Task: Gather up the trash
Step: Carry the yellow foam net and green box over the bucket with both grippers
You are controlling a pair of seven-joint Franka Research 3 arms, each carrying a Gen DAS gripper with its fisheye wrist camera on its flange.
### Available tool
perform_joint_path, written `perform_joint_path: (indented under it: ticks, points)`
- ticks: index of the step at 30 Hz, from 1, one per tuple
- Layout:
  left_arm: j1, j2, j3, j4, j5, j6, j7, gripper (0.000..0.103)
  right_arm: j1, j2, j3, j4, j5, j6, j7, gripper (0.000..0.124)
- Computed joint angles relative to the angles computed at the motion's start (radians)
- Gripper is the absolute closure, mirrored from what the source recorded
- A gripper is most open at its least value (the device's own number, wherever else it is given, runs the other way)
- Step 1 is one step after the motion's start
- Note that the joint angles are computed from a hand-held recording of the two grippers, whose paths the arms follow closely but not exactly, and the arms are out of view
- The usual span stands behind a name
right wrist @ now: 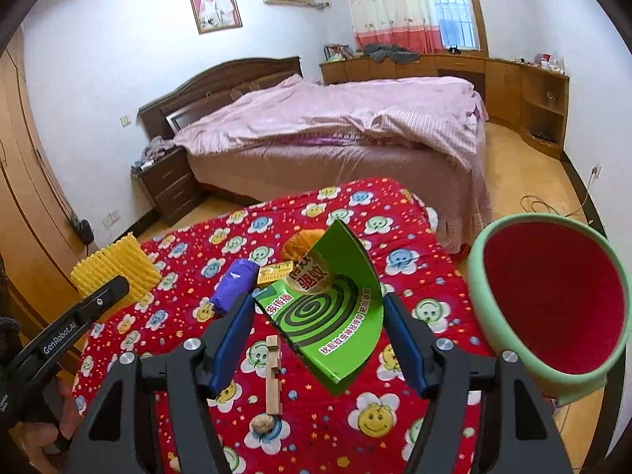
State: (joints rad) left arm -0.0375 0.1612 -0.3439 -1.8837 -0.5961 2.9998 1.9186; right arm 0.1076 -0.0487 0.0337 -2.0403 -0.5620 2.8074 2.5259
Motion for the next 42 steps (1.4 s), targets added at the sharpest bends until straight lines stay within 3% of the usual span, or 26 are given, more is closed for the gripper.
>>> perform_joint_path:
  ticks: [5, 16, 24, 42]
  points:
    - [-0.01, -0.053, -0.009, -0.031, -0.084, -0.016, 0.073, 0.092, -0.023, -0.067, 0.016, -0.051, -0.034, 0.011, 0.042, 0.055]
    - [-0.128, -0.131, 0.068, -0.072, -0.19, -0.046, 0.181, 0.092, -0.141, -0.205, 0.096, -0.165, -0.069, 0.035, 0.121, 0.055]
    - [-0.185, -0.137, 0.085, -0.054, -0.233, -0.074, 0.229, 0.092, -0.246, -0.297, 0.14, -0.245, -0.036, 0.077, 0.124, 0.055]
    - [-0.201, 0.006, 0.003, 0.132, -0.06, -0.144, 0.098, 0.092, -0.39, -0.368, 0.148, -0.339, 0.196, 0.133, -0.067, 0.055]
